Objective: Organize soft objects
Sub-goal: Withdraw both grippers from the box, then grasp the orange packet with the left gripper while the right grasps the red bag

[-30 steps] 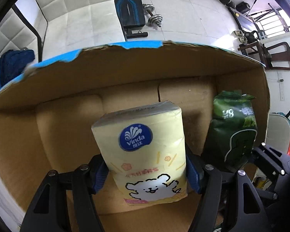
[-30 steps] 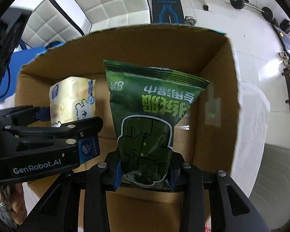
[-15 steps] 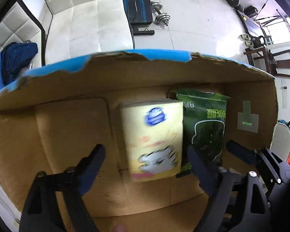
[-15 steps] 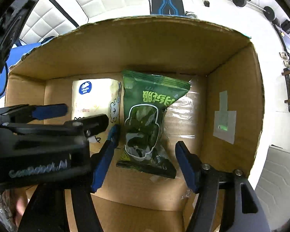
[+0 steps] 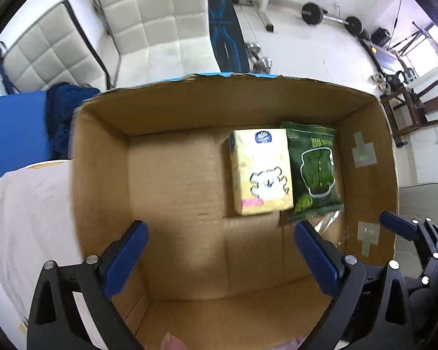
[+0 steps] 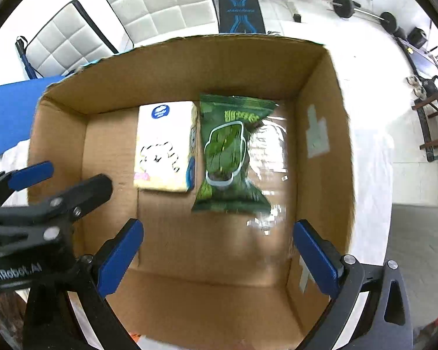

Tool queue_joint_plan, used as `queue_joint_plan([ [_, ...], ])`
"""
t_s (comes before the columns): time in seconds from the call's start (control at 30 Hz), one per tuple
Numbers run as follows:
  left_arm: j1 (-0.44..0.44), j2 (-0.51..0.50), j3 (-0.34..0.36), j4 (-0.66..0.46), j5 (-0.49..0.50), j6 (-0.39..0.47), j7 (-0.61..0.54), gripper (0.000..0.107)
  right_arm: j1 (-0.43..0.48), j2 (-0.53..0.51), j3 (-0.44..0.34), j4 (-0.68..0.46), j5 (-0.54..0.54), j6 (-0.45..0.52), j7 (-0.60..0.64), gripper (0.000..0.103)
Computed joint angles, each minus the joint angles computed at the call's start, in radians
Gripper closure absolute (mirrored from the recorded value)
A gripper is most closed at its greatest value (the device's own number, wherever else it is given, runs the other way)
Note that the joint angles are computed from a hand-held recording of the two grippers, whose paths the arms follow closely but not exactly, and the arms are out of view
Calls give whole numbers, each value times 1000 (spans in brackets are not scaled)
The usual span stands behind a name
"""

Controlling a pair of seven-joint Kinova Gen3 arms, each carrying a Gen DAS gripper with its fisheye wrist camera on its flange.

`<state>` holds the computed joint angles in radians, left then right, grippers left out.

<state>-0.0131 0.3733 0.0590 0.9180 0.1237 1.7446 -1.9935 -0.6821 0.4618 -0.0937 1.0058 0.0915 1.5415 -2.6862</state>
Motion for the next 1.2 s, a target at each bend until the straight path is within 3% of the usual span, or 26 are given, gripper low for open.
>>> queue_joint_plan([
  [0.27,-86,-157,-26,105,52,-41,-82,5,-171,-43,3,-85,149,168,-135,0],
  [0.7,-125,-319,-69,122,123,-10,-113,5,-352,-75,-2,-236,288,353,-235,0],
  [1.07,-141,-422,-120,112,175,35,-98,5,-526,-47,40,-460,431,535,-186,0],
  [1.2,-145,-455,-142,136,181,38,-83,5,-557,-60,56,-465,432,544,-186,0],
])
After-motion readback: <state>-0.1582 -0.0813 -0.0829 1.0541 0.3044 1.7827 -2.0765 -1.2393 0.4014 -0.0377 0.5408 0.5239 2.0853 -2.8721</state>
